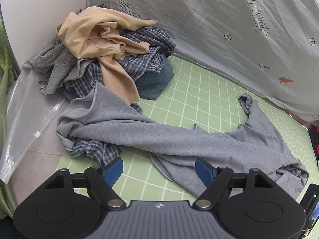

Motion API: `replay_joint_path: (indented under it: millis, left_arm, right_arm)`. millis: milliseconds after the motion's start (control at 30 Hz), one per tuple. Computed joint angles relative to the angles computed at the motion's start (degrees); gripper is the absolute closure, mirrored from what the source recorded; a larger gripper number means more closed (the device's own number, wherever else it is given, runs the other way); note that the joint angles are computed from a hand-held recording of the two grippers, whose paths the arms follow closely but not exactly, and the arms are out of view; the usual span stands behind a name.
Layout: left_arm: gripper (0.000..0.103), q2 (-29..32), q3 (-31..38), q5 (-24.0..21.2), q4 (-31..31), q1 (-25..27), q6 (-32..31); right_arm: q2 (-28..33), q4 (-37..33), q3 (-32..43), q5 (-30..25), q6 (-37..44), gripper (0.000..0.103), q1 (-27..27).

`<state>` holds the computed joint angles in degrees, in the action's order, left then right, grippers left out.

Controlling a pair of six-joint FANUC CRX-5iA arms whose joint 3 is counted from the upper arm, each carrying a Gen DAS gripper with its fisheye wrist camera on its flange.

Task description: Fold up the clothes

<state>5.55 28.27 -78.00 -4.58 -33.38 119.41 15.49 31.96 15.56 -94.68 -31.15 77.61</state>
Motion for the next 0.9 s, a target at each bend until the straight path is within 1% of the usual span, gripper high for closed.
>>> replay_joint_path:
  millis: [33, 67, 133, 167, 200, 233, 267, 300, 367, 467, 600, 733, 900]
  left_arm:
    - [0.023, -0.39, -0.71, 0.13, 0.41, 0.55, -0.48]
    - [0.023, -0.67, -1.31, 0.22, 0.84, 1.06, -0.83]
    - [0.023, -1.07, -2.31, 0.32, 1.68, 1.93, -1.28]
    - [0.023, -1.23, -2.69, 0.40, 1.99, 2.25, -1.27]
    - [0.023, -1.32, -2.99, 0.52, 2.30, 2.54, -1.10]
    - [0.023, -1.36, -3.25, 0.72, 2.61, 2.79, -0.86]
    - [0.023, -1.32, -3.46, 1.05, 2.97, 3.00, -0.58]
    - [0.023, -1.21, -3.64, 1.46, 3.37, 3.20, -0.26]
    - [0.023, -0.74, -3.60, 2.18, 4.07, 3.34, 0.40]
    - [0.023, 0.73, -1.89, 2.83, 4.01, 2.55, 1.81]
    - [0.023, 3.22, 1.61, 3.35, 3.05, 0.49, 4.54]
    - [0.023, 6.77, 6.38, 2.56, 1.00, -3.03, 10.12]
    - [0.023, 12.45, 14.43, -0.46, -1.99, -7.93, 17.20]
  right_arm:
    - [1.07, -0.14, 1.18, -0.57, 1.02, 0.033, -0.18]
    - [2.04, -0.04, 2.18, -1.38, 2.08, 0.039, -0.19]
    - [3.65, 0.25, 3.78, -2.80, 4.13, 0.060, -0.14]
    - [4.01, 0.49, 4.02, -3.26, 5.03, 0.064, -0.01]
    - [4.03, 0.65, 3.88, -3.40, 5.68, 0.076, 0.12]
    - [3.78, 0.74, 3.47, -3.29, 6.15, 0.091, 0.24]
    - [3.52, 0.84, 3.03, -3.18, 6.62, 0.097, 0.37]
    - [3.01, 0.90, 2.35, -2.89, 6.70, 0.100, 0.54]
    - [2.25, 0.56, 1.50, -3.22, 6.88, 0.101, 0.67]
    - [0.43, -0.17, -0.36, -5.72, 6.80, 0.101, 1.52]
    - [-4.17, -1.83, -5.13, -9.71, 3.47, 0.101, 2.81]
    - [-11.13, -3.62, -12.10, -14.14, 0.16, 0.101, 4.30]
    - [-21.24, -6.26, -21.74, -19.08, -3.23, 0.101, 6.12]
